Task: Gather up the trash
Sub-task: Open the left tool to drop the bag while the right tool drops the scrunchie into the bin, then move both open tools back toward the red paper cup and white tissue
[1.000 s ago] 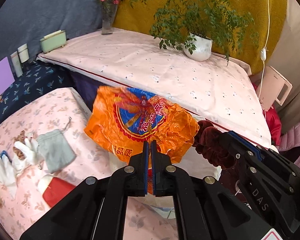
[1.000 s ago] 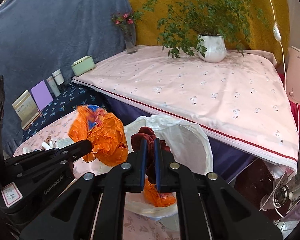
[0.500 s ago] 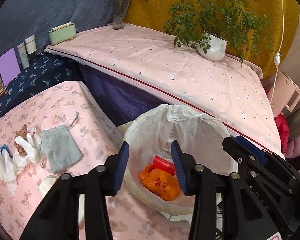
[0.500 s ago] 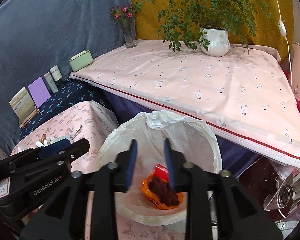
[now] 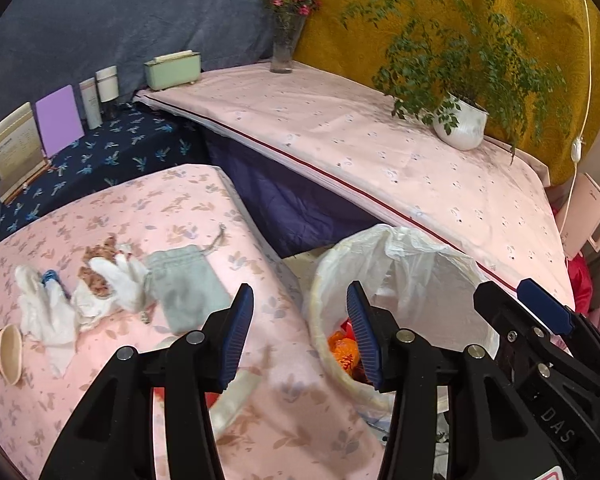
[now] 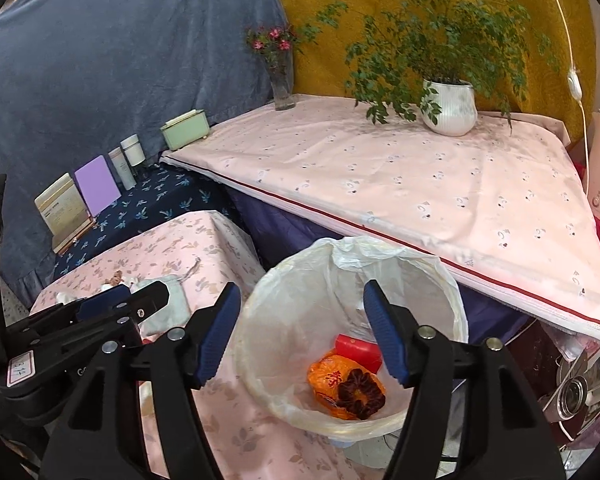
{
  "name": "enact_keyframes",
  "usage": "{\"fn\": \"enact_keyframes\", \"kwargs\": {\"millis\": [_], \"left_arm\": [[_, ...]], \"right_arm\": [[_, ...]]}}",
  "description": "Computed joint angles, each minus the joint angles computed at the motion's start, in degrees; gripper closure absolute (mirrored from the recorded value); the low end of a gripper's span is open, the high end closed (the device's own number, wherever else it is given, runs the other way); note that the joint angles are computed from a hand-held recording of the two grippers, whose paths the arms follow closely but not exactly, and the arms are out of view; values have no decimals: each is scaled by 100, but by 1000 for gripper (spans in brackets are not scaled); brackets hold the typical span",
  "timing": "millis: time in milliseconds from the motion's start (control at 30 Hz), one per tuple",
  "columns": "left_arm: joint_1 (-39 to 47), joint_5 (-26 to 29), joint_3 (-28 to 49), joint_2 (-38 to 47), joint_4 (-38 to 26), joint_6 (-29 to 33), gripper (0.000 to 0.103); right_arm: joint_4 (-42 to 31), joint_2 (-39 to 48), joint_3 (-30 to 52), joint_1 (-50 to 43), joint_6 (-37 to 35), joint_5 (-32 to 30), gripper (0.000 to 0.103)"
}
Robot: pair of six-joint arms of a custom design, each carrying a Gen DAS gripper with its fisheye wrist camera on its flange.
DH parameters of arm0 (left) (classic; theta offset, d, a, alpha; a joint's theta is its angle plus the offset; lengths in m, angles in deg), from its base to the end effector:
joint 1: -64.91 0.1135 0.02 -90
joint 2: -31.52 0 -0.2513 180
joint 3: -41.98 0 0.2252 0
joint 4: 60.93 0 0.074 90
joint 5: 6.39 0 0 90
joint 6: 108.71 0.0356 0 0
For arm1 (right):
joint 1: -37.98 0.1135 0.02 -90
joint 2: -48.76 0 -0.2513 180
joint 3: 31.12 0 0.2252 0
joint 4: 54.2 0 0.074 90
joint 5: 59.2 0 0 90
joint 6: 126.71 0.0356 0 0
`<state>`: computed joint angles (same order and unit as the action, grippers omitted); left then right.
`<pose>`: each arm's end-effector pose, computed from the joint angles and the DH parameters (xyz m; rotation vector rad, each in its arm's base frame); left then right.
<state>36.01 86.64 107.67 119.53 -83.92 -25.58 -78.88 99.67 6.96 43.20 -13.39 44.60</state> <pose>0.2588 -0.1450 0.2012 0.4822 2.3412 -0.3619 0.1673 0.0068 0.1924 0.4756 2.1516 0.0093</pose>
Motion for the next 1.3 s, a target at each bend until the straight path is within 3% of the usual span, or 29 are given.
{"fn": "enact_keyframes", "kwargs": {"millis": [333,700,967,1133,1300], "left_arm": [[1147,130,-612,-1020,-230,350,52],[3004,418,-1065,-1499,-274,1247,50],[4644,773,-957,-762,206,1876,45],[5548,1039,-476,140,419,2177,31],[5949,1147,50,1008,556,2483,23]], "right_arm": [[-415,212,476,1803,784,1054,39],[-110,1615,1190,3492,1406,1652,39],[340,3051,1961,4003,1401,1407,39],[575,4046,2632,4244,1324,1289,39],[626,5087,3512,4355,1159,1072,39]]}}
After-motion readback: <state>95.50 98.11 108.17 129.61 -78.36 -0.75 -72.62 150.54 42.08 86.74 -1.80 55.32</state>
